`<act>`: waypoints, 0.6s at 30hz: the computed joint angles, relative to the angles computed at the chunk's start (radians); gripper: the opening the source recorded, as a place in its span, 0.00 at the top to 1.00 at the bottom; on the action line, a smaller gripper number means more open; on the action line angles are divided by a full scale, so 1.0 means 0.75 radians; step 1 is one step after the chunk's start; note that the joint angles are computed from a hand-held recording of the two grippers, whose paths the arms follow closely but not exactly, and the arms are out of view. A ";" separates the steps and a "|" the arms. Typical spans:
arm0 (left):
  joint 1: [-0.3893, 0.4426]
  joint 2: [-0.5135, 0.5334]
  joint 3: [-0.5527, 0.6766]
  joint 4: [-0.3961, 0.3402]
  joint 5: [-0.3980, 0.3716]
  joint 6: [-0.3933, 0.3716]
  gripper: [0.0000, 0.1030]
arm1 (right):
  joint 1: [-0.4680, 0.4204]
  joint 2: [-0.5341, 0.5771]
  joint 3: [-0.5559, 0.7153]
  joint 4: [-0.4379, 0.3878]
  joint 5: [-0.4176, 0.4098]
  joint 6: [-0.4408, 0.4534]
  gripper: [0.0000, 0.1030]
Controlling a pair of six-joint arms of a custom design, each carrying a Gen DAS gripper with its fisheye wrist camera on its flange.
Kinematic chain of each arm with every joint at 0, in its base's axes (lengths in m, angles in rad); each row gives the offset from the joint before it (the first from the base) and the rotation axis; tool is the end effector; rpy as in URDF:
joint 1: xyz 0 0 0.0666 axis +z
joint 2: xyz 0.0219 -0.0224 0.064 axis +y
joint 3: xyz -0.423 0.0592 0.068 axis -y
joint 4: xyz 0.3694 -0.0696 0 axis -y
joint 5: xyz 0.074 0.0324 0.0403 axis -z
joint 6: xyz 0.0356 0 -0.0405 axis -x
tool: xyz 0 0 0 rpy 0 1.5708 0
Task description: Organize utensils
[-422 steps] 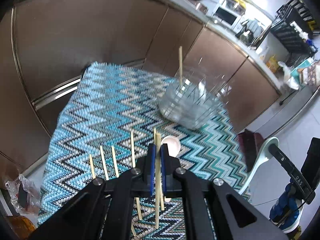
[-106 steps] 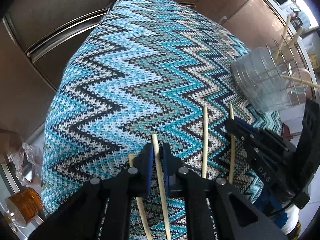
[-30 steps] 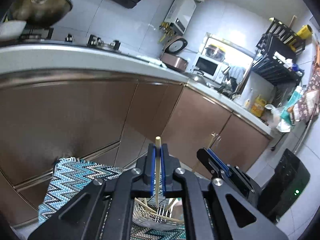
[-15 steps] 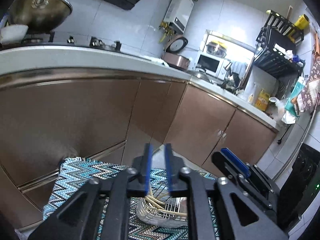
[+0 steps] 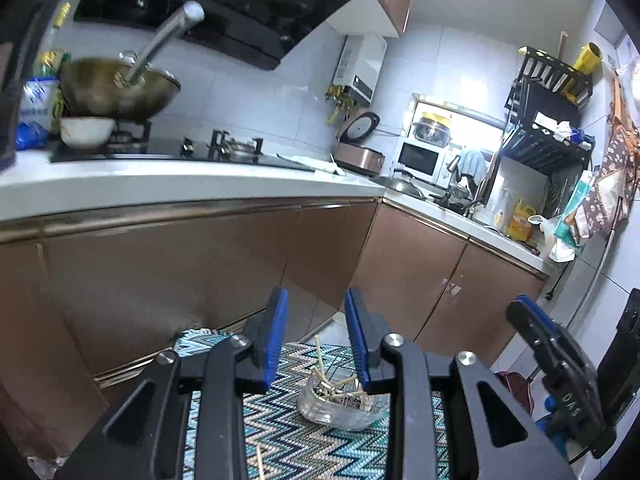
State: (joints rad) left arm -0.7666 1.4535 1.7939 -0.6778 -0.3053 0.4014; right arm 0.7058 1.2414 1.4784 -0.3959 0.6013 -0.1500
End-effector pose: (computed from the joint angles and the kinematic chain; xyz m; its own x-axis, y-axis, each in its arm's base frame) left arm 0.3600 -0.3324 0.6461 -0.3982 -0.1339 -0.9075 0.3278 0.9032 -0.2771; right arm 0.3258 0.2506 0.6230 -0.1355 0.0464 -0.9897 -0.0905 0.9941 0.0590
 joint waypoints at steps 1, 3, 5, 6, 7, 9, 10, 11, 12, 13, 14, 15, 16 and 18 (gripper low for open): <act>-0.009 -0.017 -0.006 -0.010 -0.017 -0.003 0.70 | 0.019 -0.011 0.000 -0.005 0.022 0.004 0.61; -0.033 -0.063 -0.039 -0.020 -0.061 -0.002 0.61 | 0.069 -0.037 -0.005 -0.015 0.078 0.008 0.58; -0.061 -0.112 -0.086 -0.012 -0.114 -0.009 0.60 | 0.112 -0.057 -0.008 -0.031 0.124 -0.003 0.52; -0.077 -0.135 -0.109 -0.014 -0.143 -0.015 0.60 | 0.139 -0.067 -0.011 -0.049 0.162 -0.018 0.49; -0.094 -0.151 -0.122 -0.022 -0.172 -0.017 0.59 | 0.160 -0.077 -0.018 -0.060 0.191 -0.029 0.44; -0.125 -0.191 -0.163 -0.025 -0.225 -0.016 0.54 | 0.215 -0.098 -0.030 -0.098 0.265 -0.064 0.37; -0.145 -0.212 -0.184 -0.029 -0.263 -0.012 0.52 | 0.234 -0.104 -0.034 -0.118 0.289 -0.081 0.31; -0.159 -0.226 -0.196 -0.033 -0.291 -0.012 0.49 | 0.254 -0.108 -0.036 -0.143 0.316 -0.101 0.24; -0.177 -0.249 -0.222 -0.029 -0.324 -0.014 0.48 | 0.285 -0.115 -0.040 -0.185 0.365 -0.139 0.22; -0.200 -0.269 -0.243 -0.026 -0.363 -0.017 0.47 | 0.301 -0.118 -0.041 -0.213 0.393 -0.165 0.18; -0.217 -0.278 -0.253 -0.027 -0.391 -0.017 0.46 | 0.324 -0.124 -0.044 -0.245 0.427 -0.198 0.16; -0.237 -0.288 -0.262 -0.033 -0.424 -0.016 0.45 | 0.346 -0.128 -0.044 -0.282 0.462 -0.239 0.16; -0.255 -0.300 -0.271 -0.035 -0.451 -0.020 0.44 | 0.365 -0.132 -0.043 -0.312 0.492 -0.279 0.14; -0.301 -0.316 -0.283 -0.034 -0.524 -0.036 0.41 | 0.410 -0.140 -0.042 -0.378 0.568 -0.365 0.11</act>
State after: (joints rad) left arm -0.9924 1.2162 1.5816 -0.7032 -0.6981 0.3744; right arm 1.0136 1.1362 1.4467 -0.6794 1.0274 -0.4238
